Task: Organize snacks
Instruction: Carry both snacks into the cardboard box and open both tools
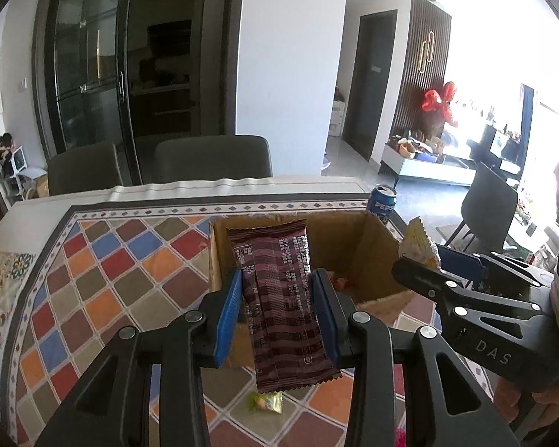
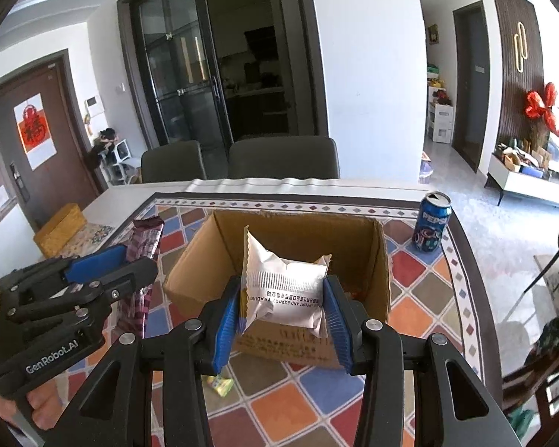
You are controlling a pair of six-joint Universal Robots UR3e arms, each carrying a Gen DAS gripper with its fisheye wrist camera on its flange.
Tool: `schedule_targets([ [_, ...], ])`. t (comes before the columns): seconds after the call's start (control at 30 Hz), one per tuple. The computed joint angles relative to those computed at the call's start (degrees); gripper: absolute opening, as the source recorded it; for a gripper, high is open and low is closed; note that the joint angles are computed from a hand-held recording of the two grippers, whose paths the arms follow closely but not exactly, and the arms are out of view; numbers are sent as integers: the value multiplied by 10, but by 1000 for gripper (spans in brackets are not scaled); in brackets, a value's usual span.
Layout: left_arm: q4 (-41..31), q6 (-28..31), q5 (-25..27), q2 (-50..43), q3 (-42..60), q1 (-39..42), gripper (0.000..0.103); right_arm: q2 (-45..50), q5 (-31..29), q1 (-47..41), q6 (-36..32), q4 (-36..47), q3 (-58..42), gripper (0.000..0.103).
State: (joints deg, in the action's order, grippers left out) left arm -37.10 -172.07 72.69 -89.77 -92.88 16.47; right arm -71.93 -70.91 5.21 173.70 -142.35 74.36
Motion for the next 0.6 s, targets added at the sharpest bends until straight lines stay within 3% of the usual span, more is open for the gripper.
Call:
schedule_targets([
  [0.5,-28,1,52,-170,169,-37,41,162,-19,13,-1,114,-232,45],
  [0.6,-21,-1,80,-175,168,-46,56,186,-37,18,-2,138,-271,55],
])
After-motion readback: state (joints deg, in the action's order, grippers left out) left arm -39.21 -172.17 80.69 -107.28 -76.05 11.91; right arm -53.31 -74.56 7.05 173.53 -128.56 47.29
